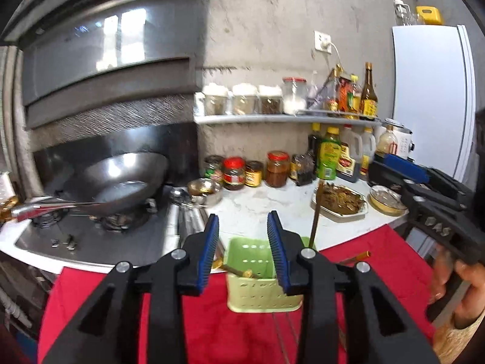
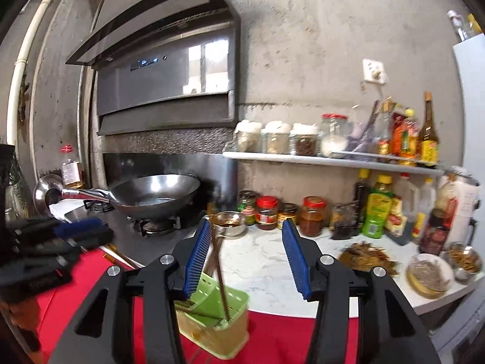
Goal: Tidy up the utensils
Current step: 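Lower both chopsticks into the green holder and open both tools, then move both open tools back down to the chopsticks on the cloth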
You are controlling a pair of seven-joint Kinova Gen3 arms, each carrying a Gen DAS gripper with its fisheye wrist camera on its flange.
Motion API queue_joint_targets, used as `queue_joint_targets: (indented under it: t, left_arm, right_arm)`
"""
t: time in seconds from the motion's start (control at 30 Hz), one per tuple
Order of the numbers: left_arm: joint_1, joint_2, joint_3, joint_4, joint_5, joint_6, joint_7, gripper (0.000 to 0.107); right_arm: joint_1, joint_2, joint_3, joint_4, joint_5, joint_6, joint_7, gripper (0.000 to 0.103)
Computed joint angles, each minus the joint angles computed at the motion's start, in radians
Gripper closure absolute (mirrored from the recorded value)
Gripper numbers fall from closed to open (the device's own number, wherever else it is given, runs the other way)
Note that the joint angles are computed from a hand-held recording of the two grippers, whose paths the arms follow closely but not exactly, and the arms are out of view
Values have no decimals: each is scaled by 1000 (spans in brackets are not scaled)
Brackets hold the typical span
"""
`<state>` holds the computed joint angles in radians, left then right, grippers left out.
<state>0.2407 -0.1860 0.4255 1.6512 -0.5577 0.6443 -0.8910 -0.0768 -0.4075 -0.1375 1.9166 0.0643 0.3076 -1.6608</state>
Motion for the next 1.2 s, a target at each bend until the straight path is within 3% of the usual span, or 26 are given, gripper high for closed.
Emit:
queue_joint_targets:
  t: [0.13,0.23,0.47,0.67,0.93,1.2]
  left_arm:
    - [-49,-85,77,40,-52,99,83,71]
    - [-75,-149,116,93,-30,156,100,71]
    - [-87,-293,163,282,137,204,75,71]
    - [-105,-382,205,415,284,209,60,71]
    - [-147,-412,242,465,407,202,14,71]
    - [-204,-409,273,467,436,183,-22,71]
  right_arm:
    - [14,-107,0,27,2,109,1,52]
    - [1,-202,7,86,-11,176,6,52]
    - [6,-421,-28,262,-48,299,-12,53]
    - [5,-540,-55,367,-87,404,-35,53]
    - [6,-592,-64,430,-131,470,-63,54]
    - [46,-573,-126,436,-129,462,-95,54]
